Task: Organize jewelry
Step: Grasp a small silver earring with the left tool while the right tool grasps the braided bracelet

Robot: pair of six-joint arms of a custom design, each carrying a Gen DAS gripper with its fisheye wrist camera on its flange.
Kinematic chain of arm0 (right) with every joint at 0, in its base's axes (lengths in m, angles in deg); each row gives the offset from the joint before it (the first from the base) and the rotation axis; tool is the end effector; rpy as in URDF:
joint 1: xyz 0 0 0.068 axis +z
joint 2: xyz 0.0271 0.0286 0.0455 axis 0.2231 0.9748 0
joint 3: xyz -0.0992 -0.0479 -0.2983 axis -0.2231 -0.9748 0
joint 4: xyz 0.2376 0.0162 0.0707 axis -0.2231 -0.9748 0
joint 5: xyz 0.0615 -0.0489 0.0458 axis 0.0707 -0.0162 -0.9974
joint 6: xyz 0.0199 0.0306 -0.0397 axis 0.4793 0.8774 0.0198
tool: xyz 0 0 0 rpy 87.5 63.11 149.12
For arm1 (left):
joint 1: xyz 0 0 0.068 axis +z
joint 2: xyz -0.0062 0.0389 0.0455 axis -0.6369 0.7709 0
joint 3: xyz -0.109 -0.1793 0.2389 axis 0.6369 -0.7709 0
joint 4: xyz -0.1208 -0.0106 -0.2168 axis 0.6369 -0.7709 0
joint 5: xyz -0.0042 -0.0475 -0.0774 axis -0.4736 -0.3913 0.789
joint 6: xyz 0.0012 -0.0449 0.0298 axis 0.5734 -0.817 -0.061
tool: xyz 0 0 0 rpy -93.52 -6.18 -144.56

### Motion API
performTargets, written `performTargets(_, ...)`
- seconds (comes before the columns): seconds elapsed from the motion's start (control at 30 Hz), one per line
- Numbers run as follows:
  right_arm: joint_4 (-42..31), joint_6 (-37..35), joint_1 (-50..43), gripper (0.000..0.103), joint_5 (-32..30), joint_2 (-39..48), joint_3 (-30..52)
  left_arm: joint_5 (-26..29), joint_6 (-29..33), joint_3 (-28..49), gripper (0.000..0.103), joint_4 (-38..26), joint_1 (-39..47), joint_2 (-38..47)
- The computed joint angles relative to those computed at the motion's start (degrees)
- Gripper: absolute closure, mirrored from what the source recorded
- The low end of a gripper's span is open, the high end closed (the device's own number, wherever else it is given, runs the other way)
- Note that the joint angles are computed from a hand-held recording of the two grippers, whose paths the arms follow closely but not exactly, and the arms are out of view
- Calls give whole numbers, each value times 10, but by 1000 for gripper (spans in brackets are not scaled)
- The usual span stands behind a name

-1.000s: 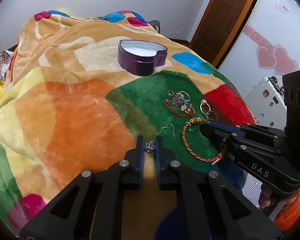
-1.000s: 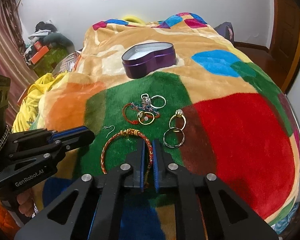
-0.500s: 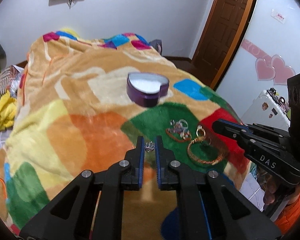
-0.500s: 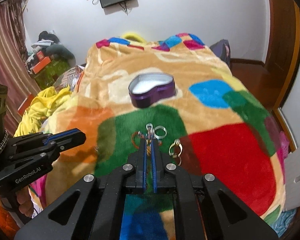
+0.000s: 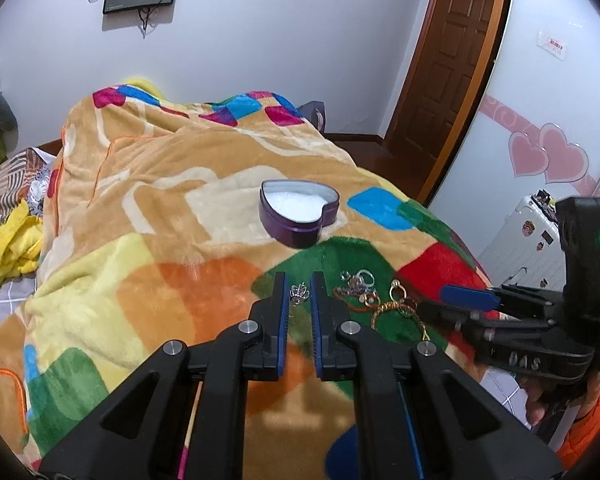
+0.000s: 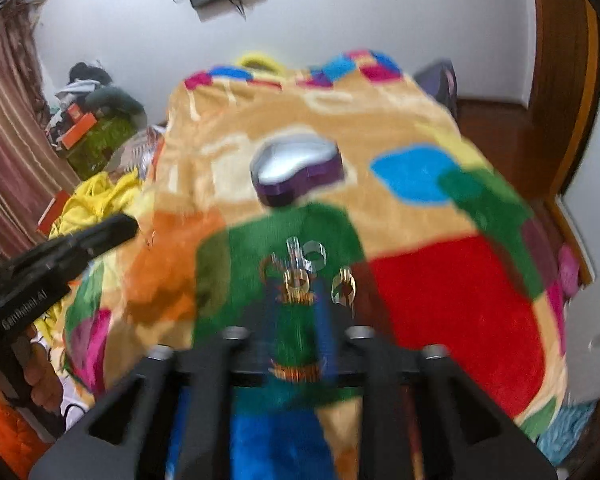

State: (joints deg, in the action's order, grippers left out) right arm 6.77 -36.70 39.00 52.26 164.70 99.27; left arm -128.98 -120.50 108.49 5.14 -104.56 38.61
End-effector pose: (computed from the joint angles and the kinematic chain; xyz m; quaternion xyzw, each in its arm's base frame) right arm 0.2146 0.1200 0.1589 -0.3130 0.8829 0.2311 0.2627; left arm 0.1165 -0.1907 0.1641 -0.1501 0.8972 -0.0434 0.4131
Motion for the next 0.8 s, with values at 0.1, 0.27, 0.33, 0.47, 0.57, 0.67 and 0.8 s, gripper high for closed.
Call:
performTargets(0.1,18,9,-6,47,4,7,-21,5,-18,-2,94,0,-10,13)
performTargets(0.27,21,15,20,47,30,34,-27,6,-45,-8,94,-7,-26,20)
performTargets(0.33,33,19,44,47,53,47,-31,3,-58,-11,94,-14,-33,18)
performTargets(0.47,94,20,89,47,119,67,-56,1,-78,-17,94,-22,-41,16)
performTargets(0.57,130,20,98,47,138,77,-65,1,-88,-21,94,-22,-46,16)
performTargets(0.67,143,18,95,54,139,79,-68,-1,-92,-20,94,-22,-51,19)
performTargets(0.8,142,10,97,72,141,77,-66,-3,-92,-15,94,-27,-53,19)
